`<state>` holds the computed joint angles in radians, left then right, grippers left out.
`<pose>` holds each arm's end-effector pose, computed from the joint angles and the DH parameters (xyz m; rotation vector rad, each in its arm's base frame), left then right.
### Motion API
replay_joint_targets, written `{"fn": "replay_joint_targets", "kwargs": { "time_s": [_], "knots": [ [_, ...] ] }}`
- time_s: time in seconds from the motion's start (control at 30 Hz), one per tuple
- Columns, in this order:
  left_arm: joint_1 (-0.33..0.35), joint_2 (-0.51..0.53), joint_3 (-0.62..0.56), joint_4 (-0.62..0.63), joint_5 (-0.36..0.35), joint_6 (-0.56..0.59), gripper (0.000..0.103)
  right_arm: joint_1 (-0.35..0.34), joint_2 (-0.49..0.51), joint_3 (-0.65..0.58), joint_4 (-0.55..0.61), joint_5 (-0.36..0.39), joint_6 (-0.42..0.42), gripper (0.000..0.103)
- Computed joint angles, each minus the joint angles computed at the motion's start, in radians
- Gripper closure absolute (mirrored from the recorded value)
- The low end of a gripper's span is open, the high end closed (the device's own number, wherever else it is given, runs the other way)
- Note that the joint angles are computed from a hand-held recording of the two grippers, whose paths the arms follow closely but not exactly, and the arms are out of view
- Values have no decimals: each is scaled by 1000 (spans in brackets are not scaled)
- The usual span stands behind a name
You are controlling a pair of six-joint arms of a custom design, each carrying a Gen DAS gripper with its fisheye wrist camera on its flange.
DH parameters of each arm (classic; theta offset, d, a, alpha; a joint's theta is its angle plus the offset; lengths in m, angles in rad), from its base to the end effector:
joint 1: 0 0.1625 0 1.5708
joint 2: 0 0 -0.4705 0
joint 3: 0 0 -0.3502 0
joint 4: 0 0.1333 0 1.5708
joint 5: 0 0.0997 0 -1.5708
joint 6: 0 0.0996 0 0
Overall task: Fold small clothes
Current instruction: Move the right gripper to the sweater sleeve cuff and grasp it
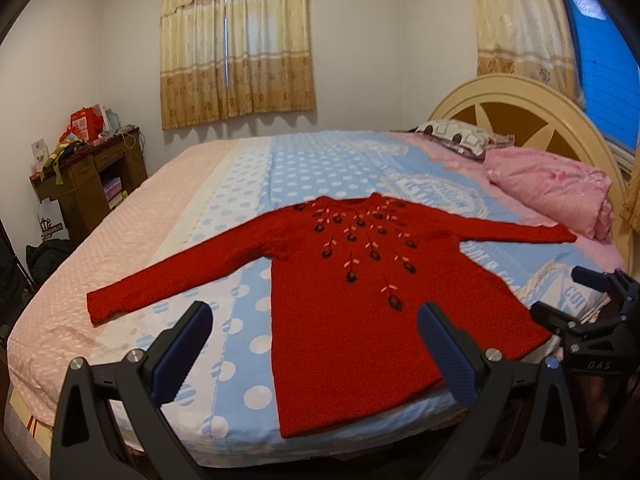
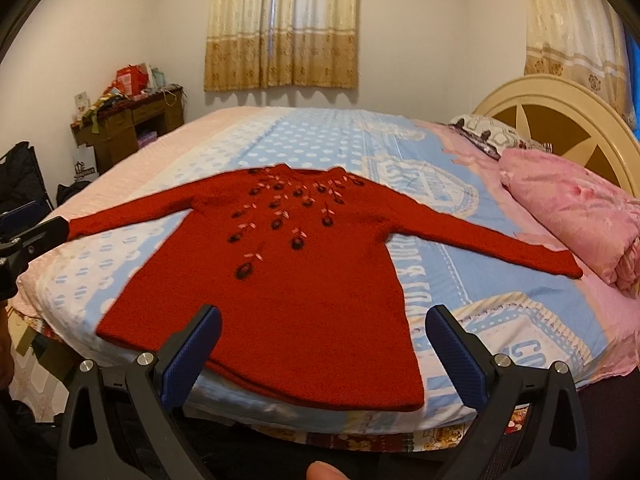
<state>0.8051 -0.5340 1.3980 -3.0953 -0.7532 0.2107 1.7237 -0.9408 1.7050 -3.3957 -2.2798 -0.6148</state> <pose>-0.3733 -0.6855 0.1430 0.7863 2.2175 -1.0434 0.1658 -0.6267 0.3504 0.3545 -2.0639 0.9948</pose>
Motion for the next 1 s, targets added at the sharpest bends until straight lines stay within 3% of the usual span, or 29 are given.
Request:
{"fn": "replay_joint_targets", "kwargs": {
  "time_s": [0.33,0.5,1.0],
  "knots": [
    [49,108,-207,109,19,75,0,-80,54,-151,92,-17,3,1],
    [74,174,-356,170,29,115,0,-130,65,-257,197,-20,64,1],
    [146,489,-1018,555,58,148,0,-277,77,-604,420,-129,218,1]
  ]
}}
